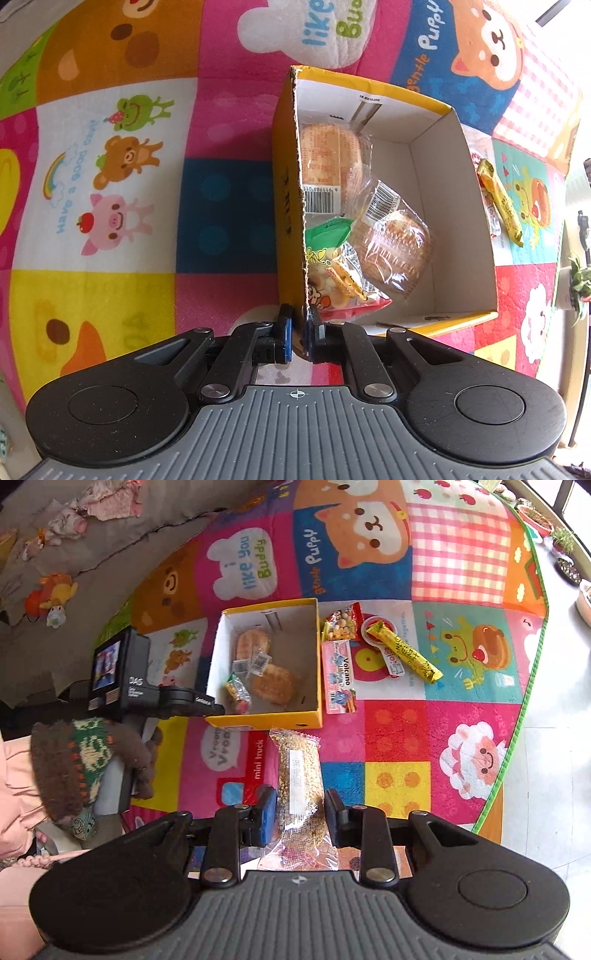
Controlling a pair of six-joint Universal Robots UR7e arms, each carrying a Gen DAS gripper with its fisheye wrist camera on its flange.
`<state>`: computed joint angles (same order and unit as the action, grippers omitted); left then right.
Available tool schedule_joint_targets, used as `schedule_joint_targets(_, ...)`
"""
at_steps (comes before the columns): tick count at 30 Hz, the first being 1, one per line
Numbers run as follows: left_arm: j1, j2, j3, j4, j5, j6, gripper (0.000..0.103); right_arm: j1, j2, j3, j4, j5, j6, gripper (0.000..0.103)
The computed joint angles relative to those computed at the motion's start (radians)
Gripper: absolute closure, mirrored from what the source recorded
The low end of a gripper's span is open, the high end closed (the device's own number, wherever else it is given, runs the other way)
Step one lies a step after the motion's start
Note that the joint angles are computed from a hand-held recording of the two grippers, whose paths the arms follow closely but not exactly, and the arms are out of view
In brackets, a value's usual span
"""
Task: Organize objects
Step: 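Carry the cereal bar into the yellow box and open the right gripper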
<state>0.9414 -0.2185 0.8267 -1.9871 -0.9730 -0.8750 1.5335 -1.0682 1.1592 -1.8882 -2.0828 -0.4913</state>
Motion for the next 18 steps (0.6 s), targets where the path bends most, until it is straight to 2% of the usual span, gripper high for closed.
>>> schedule_joint_targets(5, 0.001, -0.001, 0.003, -0.004, -0.004, 0.017, 0.093, 0.018, -0.034, 0.063, -0.006, -0.006, 0.026, 0.076)
schedule_joint_targets(10, 0.006, -0.008, 0.013, -0.021, -0.020, 0.014, 0.093, 0.010, -0.032, 0.074, 0.010, -0.003, 0.105, 0.076)
schedule_joint_targets(14, 0.006, -0.010, 0.020, -0.031, -0.022, 0.023, 0.093, 0.009, 0.008, 0.035, 0.051, -0.001, 0.155, 0.076)
schedule_joint_targets(18, 0.008, -0.012, 0.022, -0.035, -0.028, 0.011, 0.092, 0.025, 0.091, -0.070, 0.062, 0.026, 0.172, 0.076)
